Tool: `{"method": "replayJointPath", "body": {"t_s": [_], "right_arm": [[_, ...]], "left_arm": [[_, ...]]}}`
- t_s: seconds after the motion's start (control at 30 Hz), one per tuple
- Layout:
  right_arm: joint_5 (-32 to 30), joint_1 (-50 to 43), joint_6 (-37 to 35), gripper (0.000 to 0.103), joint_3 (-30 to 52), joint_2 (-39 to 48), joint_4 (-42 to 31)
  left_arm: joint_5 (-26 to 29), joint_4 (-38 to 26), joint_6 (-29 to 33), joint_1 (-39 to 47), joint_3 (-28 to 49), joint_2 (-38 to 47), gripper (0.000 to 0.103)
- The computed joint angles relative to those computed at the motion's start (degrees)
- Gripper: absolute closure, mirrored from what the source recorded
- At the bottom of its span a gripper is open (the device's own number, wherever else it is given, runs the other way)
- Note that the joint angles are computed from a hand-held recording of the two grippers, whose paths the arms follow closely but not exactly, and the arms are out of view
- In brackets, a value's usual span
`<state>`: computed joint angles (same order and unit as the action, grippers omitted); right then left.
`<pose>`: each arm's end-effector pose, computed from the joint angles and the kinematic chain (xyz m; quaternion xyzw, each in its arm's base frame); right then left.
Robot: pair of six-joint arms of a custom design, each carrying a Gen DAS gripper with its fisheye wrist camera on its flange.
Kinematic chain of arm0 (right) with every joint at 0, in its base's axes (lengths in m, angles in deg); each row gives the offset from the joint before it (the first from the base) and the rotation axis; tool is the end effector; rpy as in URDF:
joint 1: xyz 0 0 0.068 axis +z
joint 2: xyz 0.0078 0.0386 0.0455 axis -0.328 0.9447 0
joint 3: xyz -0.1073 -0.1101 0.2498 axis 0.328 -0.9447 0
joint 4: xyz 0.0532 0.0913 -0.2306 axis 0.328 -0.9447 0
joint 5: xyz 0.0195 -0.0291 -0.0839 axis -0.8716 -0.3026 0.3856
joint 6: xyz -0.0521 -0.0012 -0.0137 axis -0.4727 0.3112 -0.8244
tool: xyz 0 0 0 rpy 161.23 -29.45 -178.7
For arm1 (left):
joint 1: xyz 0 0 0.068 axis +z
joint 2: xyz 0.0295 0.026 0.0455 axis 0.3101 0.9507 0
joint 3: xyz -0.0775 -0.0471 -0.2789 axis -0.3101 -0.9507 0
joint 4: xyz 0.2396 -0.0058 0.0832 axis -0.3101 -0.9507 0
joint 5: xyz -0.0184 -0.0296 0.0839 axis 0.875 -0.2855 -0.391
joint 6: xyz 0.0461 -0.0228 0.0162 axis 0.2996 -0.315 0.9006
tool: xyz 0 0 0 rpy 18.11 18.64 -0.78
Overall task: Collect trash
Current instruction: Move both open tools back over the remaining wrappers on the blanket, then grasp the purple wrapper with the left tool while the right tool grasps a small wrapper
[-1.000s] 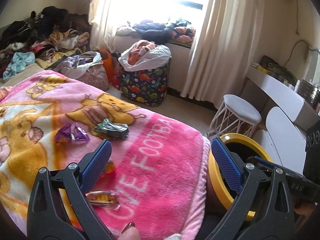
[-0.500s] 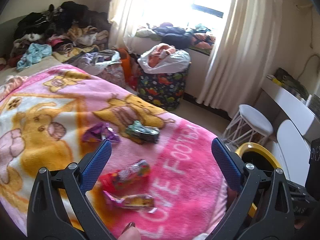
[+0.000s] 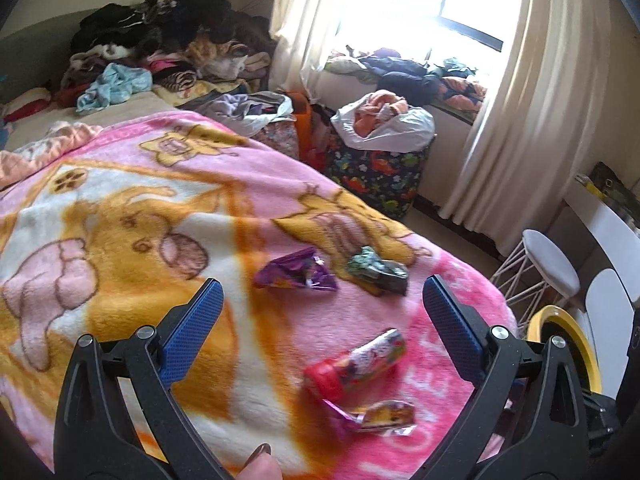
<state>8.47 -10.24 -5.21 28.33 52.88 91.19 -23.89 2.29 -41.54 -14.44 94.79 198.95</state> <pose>0.1842 0.0401 0.0533 -0.0332 0.9169 0.2118 0.3365 0.2402 -0.1443 0.0529 0.0110 0.8830 -0.1396 0.4481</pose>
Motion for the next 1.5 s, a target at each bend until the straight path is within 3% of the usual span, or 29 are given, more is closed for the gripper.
{"method": "replayJointPath", "body": {"t_s": [0.23,0.47,0.53,0.63,0.77,0.93,1.03,1.17,1.5], "right_arm": [[1.71,4.61,0.76,0.055,6.06,4.99,-4.53],[1.98,6.51,0.93,0.059,12.77,9.76,-9.89],[-0.46,6.18,1.46,0.065,14.78,11.84,-10.91],[-2.46,6.29,1.97,0.085,16.89,14.32,-12.3],[-3.21,7.3,1.54,0.092,14.77,13.87,-9.18],[-3.66,6.97,2.24,0.094,10.65,12.93,-4.91],[-4.67,5.15,2.01,0.094,7.5,12.78,-1.73],[-5.08,2.71,0.8,0.095,4.86,10.91,-0.61],[-5.77,-3.95,-2.43,0.095,-1.02,7.99,4.22]], "left_arm": [[2.73,-0.35,0.61,3.5,2.31,3.62,0.011],[6.29,-4.84,2.1,6.36,7.76,6.31,0.011],[7.44,-6.5,2.4,6.99,9.84,7.27,0.011],[8.52,-9.53,2.46,7.69,13.3,9.0,0.011],[9.22,-13.25,2.29,8.43,17.4,11.04,0.012],[9.63,-16.88,1.84,8.93,21.28,12.77,0.021],[10.0,-18.72,1.45,9.05,23.02,13.41,0.031],[9.91,-21.38,1.44,8.79,24.48,13.62,0.059],[8.34,-18.53,2.12,5.47,19.0,9.72,0.068]]}}
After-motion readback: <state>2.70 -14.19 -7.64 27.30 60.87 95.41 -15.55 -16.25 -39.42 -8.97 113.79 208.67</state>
